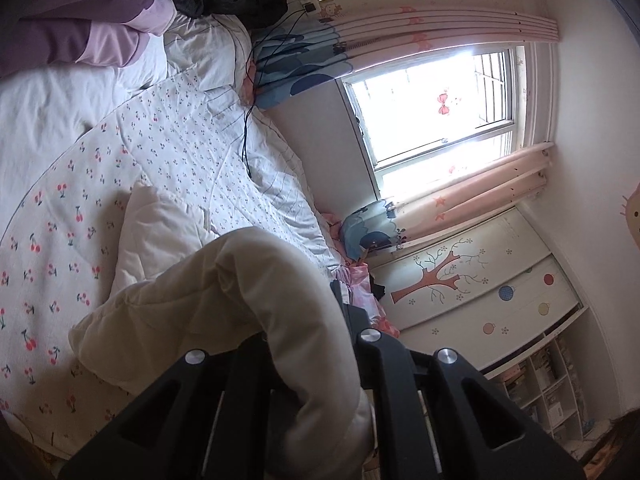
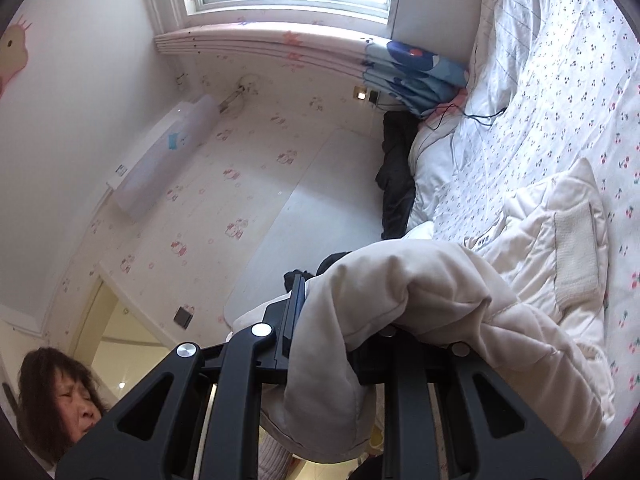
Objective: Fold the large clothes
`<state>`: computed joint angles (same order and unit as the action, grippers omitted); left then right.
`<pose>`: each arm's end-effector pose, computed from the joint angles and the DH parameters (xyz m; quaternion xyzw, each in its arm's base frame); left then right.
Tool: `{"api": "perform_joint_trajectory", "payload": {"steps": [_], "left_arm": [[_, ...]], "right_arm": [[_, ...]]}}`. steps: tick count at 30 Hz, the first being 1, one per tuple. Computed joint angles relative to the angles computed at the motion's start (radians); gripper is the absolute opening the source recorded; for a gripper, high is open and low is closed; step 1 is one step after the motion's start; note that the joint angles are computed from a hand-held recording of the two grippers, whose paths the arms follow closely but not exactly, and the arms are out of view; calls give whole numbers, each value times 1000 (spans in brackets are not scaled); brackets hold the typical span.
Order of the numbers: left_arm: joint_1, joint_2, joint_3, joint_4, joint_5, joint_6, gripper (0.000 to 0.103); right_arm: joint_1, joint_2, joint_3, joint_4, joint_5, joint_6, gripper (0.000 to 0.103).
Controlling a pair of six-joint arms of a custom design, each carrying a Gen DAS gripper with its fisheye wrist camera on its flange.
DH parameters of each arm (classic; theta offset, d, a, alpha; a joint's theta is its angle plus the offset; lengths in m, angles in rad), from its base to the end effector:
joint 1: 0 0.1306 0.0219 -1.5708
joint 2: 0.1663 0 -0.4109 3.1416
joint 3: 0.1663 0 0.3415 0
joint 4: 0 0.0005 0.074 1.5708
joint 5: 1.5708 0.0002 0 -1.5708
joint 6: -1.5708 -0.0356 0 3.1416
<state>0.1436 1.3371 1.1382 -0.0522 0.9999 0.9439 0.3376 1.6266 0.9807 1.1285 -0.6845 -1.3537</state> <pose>0.4193 0.0299 0.4497 -0.1072 0.7454 -0.5584 0.3479 0.4411 0.1782 0.3728 -0.0137 0.5657 0.7184 0.4045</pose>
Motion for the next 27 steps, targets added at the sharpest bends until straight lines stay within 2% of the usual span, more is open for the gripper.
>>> {"api": "perform_joint_trajectory", "payload": {"steps": [10,13,18,21,25,27], "left_arm": [[-19,65,68,-9,-44,25,9],[-33,116,121,-39,-86,33,9],[-55,248,254,-82,-153,34,9],[-72,343,340,-109,-211,37,9],[-102,477,463,-232,-310,-15,9],[-110,532,495,-255,-341,-9,9]], "right_arm": [[-20,26,76,-101,2,22,17],[-33,47,120,-166,6,18,18],[-59,117,268,-368,16,57,18],[-68,197,375,-486,42,56,18],[-71,314,512,-687,87,71,18],[-70,365,555,-735,103,57,18]]}}
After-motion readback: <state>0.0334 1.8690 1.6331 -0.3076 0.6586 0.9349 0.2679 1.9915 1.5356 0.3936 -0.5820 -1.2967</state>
